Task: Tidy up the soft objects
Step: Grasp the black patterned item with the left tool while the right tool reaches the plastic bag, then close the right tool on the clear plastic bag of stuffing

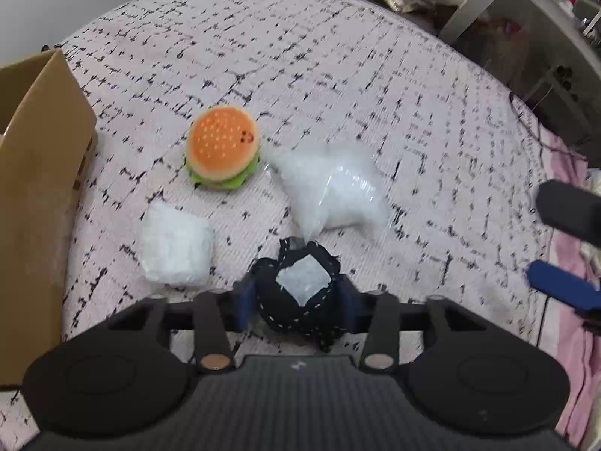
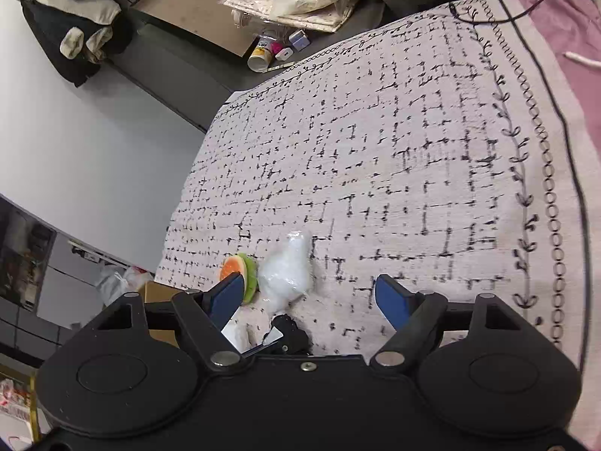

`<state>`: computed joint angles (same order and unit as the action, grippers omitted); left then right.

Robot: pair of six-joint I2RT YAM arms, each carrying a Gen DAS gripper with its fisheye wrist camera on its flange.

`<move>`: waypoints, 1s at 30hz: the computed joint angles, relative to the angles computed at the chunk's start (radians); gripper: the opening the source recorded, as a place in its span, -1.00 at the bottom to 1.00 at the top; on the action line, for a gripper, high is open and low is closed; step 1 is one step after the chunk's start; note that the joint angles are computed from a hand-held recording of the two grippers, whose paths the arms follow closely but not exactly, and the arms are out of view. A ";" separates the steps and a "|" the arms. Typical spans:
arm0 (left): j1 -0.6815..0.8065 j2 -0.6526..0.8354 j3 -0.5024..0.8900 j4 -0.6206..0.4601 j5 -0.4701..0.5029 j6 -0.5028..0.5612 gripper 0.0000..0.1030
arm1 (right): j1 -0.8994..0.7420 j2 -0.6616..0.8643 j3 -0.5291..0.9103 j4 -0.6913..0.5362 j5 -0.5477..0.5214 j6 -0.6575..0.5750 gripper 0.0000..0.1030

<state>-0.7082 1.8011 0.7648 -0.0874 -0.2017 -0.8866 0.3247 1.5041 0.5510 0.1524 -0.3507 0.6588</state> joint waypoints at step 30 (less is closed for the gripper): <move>0.222 -0.256 -0.067 -0.056 0.050 0.181 -0.27 | 0.173 0.404 0.205 0.178 0.181 0.247 0.47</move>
